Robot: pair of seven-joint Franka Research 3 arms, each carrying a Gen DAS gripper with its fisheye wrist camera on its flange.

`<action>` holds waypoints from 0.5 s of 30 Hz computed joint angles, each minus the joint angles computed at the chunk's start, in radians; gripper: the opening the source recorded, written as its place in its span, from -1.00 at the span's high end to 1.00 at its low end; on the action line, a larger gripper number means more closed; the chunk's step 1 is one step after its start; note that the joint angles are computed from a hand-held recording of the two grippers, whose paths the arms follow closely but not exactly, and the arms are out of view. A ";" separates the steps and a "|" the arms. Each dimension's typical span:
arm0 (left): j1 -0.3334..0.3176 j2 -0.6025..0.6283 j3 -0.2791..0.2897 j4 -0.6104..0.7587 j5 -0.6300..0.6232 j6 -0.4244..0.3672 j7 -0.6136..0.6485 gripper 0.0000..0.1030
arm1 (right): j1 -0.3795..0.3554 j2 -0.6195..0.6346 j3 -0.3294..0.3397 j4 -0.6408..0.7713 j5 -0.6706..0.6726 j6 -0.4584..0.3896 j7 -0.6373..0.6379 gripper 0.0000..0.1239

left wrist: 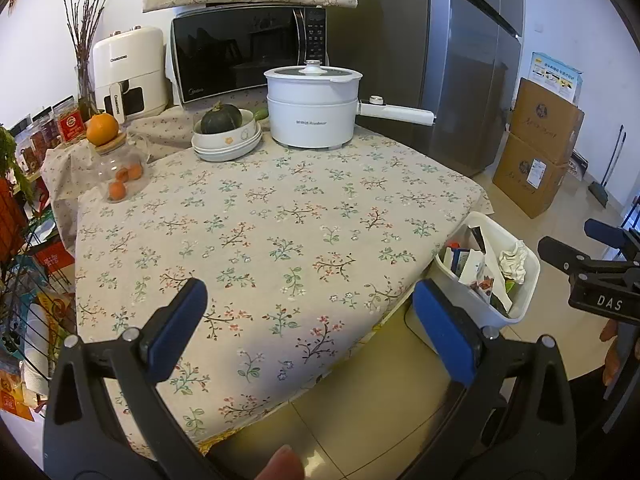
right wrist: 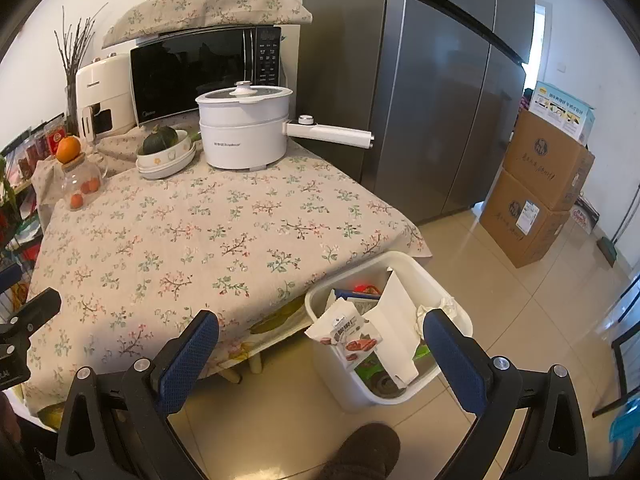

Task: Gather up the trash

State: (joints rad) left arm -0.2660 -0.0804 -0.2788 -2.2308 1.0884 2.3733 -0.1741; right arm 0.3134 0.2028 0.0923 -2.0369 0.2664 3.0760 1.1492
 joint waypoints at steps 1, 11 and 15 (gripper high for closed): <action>0.000 -0.001 0.000 0.000 0.001 0.000 -0.001 -0.99 | 0.000 0.001 0.001 0.002 0.001 0.001 0.000 -0.66; -0.005 0.002 -0.002 0.007 -0.003 -0.015 -0.003 -0.99 | 0.001 0.001 0.003 0.001 0.007 0.007 -0.007 -0.66; -0.007 0.001 -0.003 0.007 -0.003 -0.018 -0.005 -0.99 | -0.004 0.003 0.007 0.002 0.013 0.008 -0.012 -0.66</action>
State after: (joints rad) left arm -0.2728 -0.0795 -0.2817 -2.2235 1.0855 2.3551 -0.1793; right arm 0.3092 0.2056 0.0996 -2.0345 0.2795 3.0844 1.1371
